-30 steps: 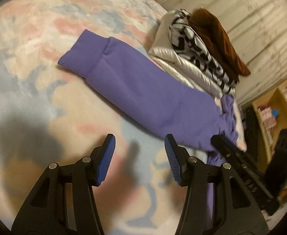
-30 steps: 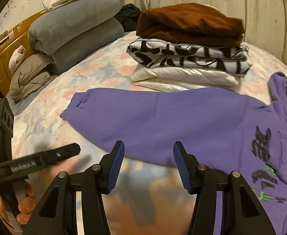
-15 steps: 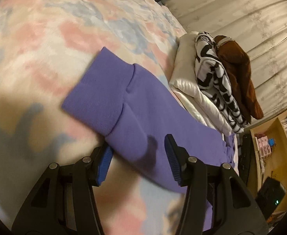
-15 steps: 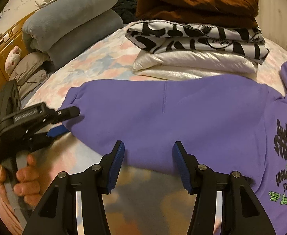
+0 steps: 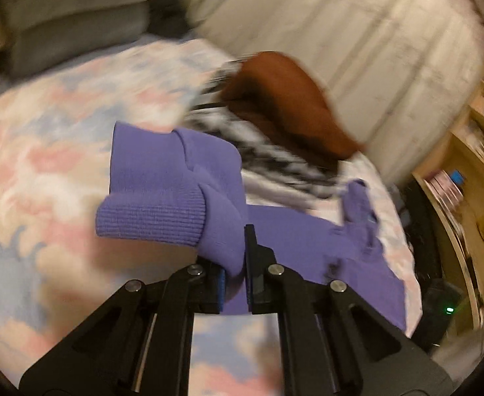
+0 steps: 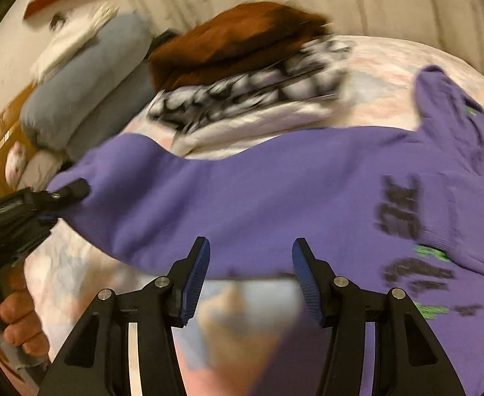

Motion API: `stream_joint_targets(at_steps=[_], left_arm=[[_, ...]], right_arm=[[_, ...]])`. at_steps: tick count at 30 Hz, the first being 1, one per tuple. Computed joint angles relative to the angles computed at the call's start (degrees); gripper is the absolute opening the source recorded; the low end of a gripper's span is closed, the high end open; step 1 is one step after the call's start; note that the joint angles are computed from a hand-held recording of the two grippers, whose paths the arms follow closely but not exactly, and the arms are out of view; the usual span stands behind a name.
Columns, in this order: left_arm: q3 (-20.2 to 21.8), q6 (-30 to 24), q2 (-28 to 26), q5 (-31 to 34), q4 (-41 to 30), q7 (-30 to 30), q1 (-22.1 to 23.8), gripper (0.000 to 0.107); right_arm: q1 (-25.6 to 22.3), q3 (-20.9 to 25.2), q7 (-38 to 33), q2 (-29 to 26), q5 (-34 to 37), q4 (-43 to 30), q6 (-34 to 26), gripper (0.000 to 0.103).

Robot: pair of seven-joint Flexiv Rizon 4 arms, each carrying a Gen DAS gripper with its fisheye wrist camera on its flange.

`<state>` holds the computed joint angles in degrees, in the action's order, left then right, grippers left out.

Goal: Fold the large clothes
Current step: 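Fold the held sleeve across the hoodie body with the left tool, then release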

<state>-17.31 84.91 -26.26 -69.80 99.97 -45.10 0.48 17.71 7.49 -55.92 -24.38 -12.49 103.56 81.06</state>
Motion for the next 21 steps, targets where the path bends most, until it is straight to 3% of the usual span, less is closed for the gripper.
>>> stream_joint_targets(at_steps=[6,10,15,19,21], left_arm=[[0.41,-2.24,0.12,11.46,-3.20,-7.13,-6.45,0.006],[2.92,-4.78,-3.48,23.64,-8.29,-16.35,-12.35,0.006],[11.40,-11.65,-10.73,39.58,-18.26,-30.32,-22.71,0.006],[15.91,-20.30,-16.06,47.58,-25.27,-39.51,-27.69,0.006],[16.22,-24.44,-18.37,49.77,-28.14,-42.75,-28.32,0.007]], right_arm=[[-5.89,-1.66,-0.13,10.05,2.77,11.26,5.13,0.053],[-9.46,-4.46,0.72,15.94,1.70,18.03,6.95,0.053],[-17.49,-2.81,-7.05,20.87,11.73,22.25,6.05,0.053],[-21.06,-3.29,-18.53,22.99,25.06,22.54,2.80,0.053],[-21.93,-4.28,-24.00,23.34,30.80,22.14,0.81,0.053]])
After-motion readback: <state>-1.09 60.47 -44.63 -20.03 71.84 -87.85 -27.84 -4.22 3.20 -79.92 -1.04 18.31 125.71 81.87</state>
